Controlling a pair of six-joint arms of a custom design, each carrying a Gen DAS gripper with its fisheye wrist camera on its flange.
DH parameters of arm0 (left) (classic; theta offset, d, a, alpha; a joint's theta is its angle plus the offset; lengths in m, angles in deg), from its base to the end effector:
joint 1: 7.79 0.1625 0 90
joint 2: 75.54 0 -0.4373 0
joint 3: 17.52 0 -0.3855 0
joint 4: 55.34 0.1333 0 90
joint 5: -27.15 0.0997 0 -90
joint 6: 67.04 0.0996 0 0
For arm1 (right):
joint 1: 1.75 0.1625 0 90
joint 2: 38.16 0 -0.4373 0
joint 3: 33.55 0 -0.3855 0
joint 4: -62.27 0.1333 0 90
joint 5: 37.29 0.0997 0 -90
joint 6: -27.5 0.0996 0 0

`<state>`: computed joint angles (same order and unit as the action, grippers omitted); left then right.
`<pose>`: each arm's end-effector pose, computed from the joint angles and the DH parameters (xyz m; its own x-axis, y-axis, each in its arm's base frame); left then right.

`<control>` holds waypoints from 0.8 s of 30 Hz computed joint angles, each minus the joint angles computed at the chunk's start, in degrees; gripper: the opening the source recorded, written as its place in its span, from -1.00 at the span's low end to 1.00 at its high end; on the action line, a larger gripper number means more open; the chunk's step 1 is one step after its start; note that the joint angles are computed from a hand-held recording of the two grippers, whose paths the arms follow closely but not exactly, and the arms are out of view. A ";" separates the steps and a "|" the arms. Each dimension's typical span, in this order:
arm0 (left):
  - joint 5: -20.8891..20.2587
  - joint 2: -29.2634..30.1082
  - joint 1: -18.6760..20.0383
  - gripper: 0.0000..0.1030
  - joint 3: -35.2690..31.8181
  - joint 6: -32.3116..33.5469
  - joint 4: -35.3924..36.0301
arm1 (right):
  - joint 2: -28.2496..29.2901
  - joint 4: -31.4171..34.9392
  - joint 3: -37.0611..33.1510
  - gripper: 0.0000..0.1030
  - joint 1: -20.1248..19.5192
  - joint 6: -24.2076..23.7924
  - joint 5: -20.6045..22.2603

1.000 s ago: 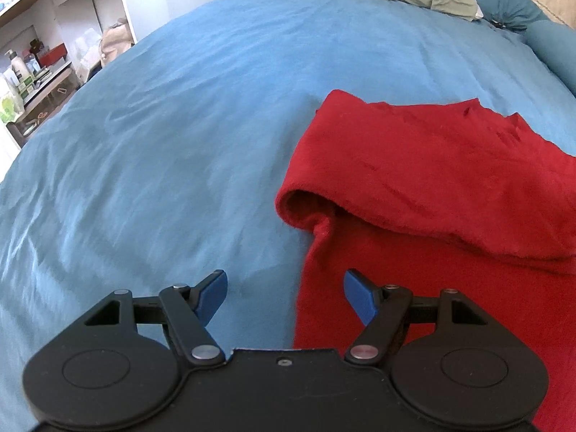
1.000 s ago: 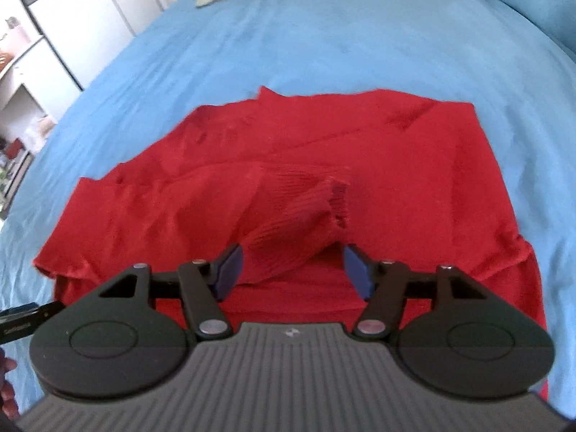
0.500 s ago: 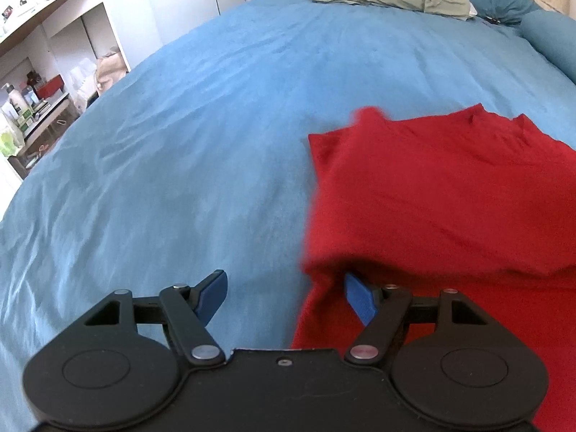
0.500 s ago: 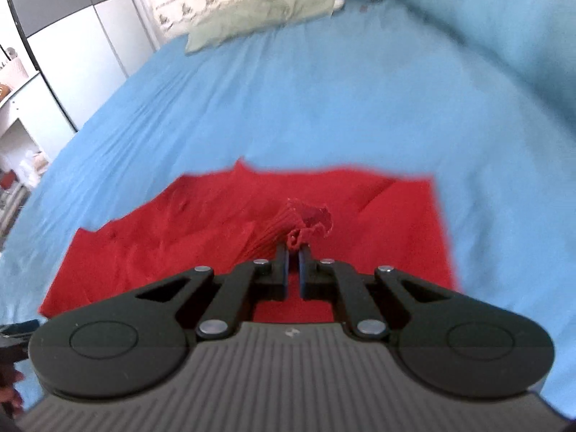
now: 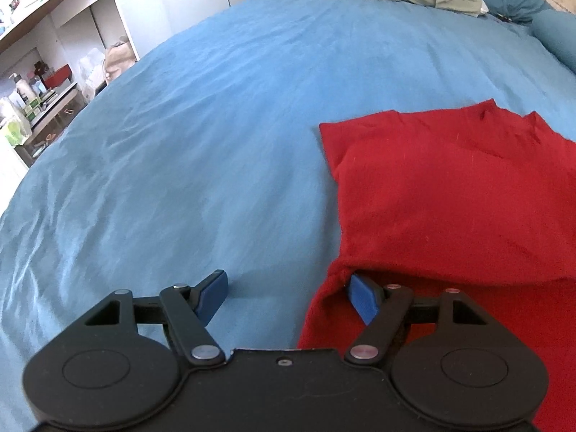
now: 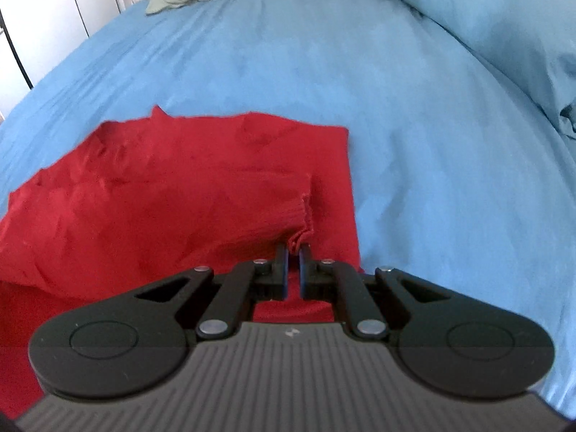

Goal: Fold small clothes
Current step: 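Open the right tool and smooth the folded sweater with both tools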

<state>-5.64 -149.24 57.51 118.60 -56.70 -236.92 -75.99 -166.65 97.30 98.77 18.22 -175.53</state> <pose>0.0239 -0.4673 0.2420 -0.5869 -0.0011 -0.8097 0.4780 0.8067 -0.3476 0.1387 -0.4239 0.0712 -0.7223 0.2894 0.6281 -0.2468 0.7406 -0.6250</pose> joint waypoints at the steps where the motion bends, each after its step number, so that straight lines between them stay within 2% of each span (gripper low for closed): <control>1: 0.33 -0.16 -0.15 0.52 0.23 -0.47 0.30 | -0.01 0.48 0.12 -0.53 0.21 0.77 -0.83; 2: 0.72 -0.69 -0.33 0.52 0.53 -1.50 1.41 | -0.17 0.71 0.43 -0.48 0.37 1.63 -1.54; 5: 1.65 -2.05 -0.67 0.52 1.55 -3.50 3.50 | -1.02 0.54 2.03 -0.16 1.18 3.97 -3.17; 7: 1.79 -3.28 -0.74 0.52 2.17 -4.75 5.18 | -0.84 -2.92 2.87 0.21 2.35 2.40 -2.50; 8: 1.74 -3.81 -0.78 0.52 2.51 -4.92 5.55 | -0.25 -6.22 3.02 0.60 3.07 -0.19 -1.39; 9: 1.73 -4.08 -0.83 0.52 2.81 -4.73 5.48 | 0.40 -9.34 2.93 0.89 3.67 -3.14 0.09; 11: 1.85 -4.13 -0.97 0.52 3.36 -3.83 4.65 | 1.22 -12.63 2.51 0.93 3.85 -7.89 4.01; 14: 2.23 -3.69 -1.17 0.51 3.64 -3.83 3.87 | 0.96 -9.00 1.47 0.93 2.32 -9.45 9.22; 16: 2.31 -3.66 -1.19 0.51 3.61 -4.62 4.22 | 1.60 -6.85 0.43 0.93 1.00 -9.86 11.22; 18: 2.25 -3.62 -1.08 0.50 3.43 -4.90 4.43 | 1.86 -3.04 -0.36 0.93 -0.31 -8.40 10.53; 19: 2.23 -3.70 -1.09 0.50 3.36 -4.97 4.67 | 1.71 -0.39 -0.60 0.93 -1.12 -6.20 9.59; 20: 2.15 -3.81 -1.09 0.50 3.39 -4.89 4.73 | 1.79 0.09 -0.27 0.93 -2.28 -4.31 9.63; 22: 1.82 -4.06 -0.95 0.50 3.41 -4.42 4.74 | 1.62 -3.57 1.51 0.93 -3.99 -3.83 13.00; 24: 1.35 -4.22 -0.71 0.50 3.39 -3.78 4.62 | 0.42 -2.09 1.95 0.93 -3.98 -2.73 13.38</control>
<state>-4.29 -153.46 56.81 121.99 -60.48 -232.31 -75.57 -168.74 99.26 94.79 15.49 -162.15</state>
